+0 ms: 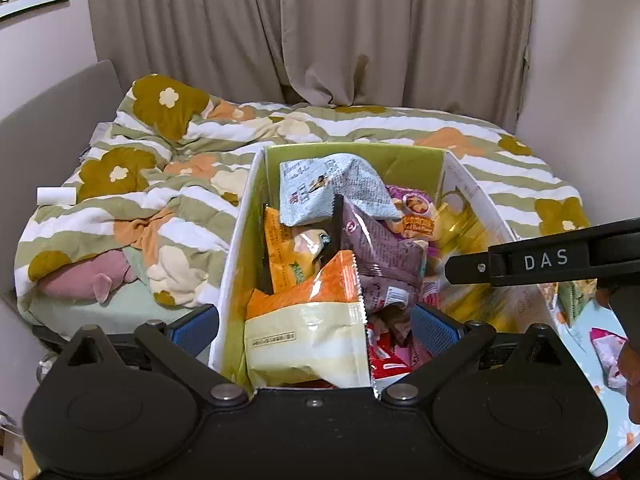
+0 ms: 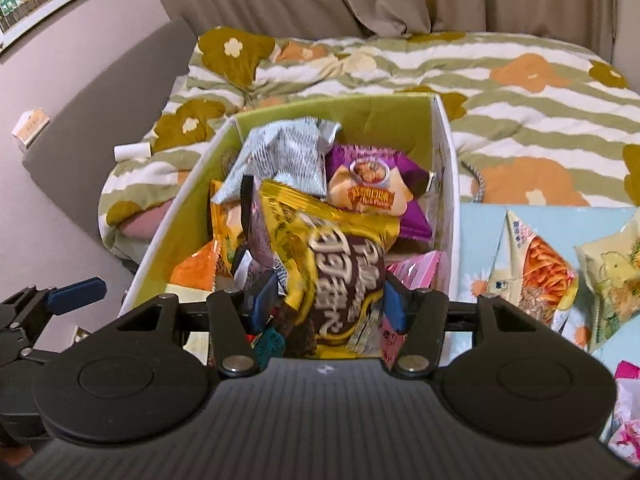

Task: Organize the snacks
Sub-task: 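Carry the cream pack and yellow bag into the box and release both, then grasp an orange fries bag with the left tool while the right grasps a white-blue bag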

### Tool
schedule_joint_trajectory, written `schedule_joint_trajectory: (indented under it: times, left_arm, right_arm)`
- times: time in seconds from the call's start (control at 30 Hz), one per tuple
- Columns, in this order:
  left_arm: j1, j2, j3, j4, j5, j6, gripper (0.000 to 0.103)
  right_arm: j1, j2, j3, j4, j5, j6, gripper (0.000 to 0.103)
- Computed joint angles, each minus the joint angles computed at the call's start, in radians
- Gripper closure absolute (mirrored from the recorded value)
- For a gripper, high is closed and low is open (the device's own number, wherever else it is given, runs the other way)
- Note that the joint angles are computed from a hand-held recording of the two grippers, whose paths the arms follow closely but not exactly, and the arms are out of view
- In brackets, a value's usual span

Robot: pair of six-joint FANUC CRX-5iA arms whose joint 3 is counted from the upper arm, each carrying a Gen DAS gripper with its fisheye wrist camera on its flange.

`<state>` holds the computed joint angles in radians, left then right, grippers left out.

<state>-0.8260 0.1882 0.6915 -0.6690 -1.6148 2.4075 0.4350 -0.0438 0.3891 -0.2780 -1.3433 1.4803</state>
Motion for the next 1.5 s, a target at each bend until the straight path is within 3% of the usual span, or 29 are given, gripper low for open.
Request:
schedule_joint_trajectory:
  times: [0.03, 0.07, 0.47, 0.73, 1.17, 1.33, 1.5]
  left_arm:
    - [-0.001, 0.001, 0.000, -0.003, -0.004, 0.002, 0.000]
    - [-0.001, 0.001, 0.000, -0.003, -0.006, 0.006, 0.000]
    - [-0.017, 0.015, 0.032, -0.019, -0.048, 0.038, 0.000]
    - [-0.064, 0.044, 0.116, -0.076, -0.062, -0.012, 0.000]
    - [-0.078, 0.091, 0.168, 0.014, 0.120, -0.112, 0.000]
    - [-0.087, 0.181, 0.284, 0.042, 0.124, -0.152, 0.000]
    - [-0.103, 0.336, 0.502, 0.036, 0.058, -0.196, 0.000]
  right_arm:
    - [-0.005, 0.001, 0.000, -0.011, 0.000, 0.000, 0.022]
    - [-0.009, -0.001, -0.003, -0.016, 0.005, -0.001, 0.001]
    - [-0.029, -0.062, -0.065, -0.026, 0.109, 0.030, 0.000]
    - [-0.065, -0.111, -0.082, -0.040, 0.150, 0.038, 0.000]
    - [-0.180, -0.207, -0.108, 0.077, 0.127, -0.044, 0.000]
    - [-0.286, -0.199, -0.094, 0.067, 0.108, -0.009, 0.000]
    - [-0.417, -0.145, -0.046, 0.015, 0.096, 0.068, 0.000]
